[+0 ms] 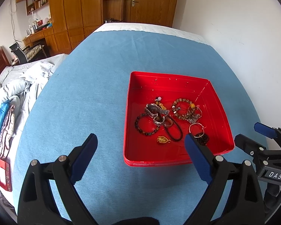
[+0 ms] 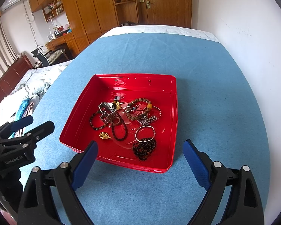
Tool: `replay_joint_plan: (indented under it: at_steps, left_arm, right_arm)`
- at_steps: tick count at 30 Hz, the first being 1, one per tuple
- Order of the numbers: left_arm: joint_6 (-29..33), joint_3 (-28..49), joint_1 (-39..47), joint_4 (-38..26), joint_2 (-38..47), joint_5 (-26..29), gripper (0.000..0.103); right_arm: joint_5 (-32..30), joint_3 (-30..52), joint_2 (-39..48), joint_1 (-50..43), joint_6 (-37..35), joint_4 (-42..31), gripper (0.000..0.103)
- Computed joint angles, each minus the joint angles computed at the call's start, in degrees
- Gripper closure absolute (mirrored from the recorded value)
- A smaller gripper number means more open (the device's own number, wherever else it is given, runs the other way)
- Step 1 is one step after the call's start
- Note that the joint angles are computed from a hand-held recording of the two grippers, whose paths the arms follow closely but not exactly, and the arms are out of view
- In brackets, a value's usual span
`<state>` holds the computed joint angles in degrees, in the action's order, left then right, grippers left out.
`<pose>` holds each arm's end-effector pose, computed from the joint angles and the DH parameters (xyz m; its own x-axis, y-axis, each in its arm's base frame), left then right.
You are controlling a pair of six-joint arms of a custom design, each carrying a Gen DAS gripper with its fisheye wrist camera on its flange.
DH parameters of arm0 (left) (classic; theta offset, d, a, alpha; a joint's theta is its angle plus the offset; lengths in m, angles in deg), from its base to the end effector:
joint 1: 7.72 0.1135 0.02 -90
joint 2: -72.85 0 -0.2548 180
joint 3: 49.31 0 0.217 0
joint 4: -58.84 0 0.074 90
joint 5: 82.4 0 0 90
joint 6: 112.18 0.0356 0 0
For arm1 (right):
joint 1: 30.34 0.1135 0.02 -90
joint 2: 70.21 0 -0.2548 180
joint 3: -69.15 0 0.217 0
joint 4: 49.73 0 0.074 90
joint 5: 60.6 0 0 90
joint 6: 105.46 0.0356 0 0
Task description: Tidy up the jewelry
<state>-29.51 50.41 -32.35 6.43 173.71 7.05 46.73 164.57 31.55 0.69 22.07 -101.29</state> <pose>0.3184 -0.1456 0.2713 -0.7777 0.2162 -0.5903 0.3149 0.9467 -0.0681 0.3011 0.1687 0.2475 -0.7928 0.2017 -0.5751 0.1595 0.9794 0.1236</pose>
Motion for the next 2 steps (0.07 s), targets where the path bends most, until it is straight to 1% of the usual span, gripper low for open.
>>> replay_joint_plan:
  at_steps: [2]
  left_arm:
    - [0.0, 0.1, 0.0, -0.1, 0.1, 0.0, 0.01]
  right_arm:
    - [-0.1, 0.1, 0.0, 0.0, 0.0, -0.1, 0.011]
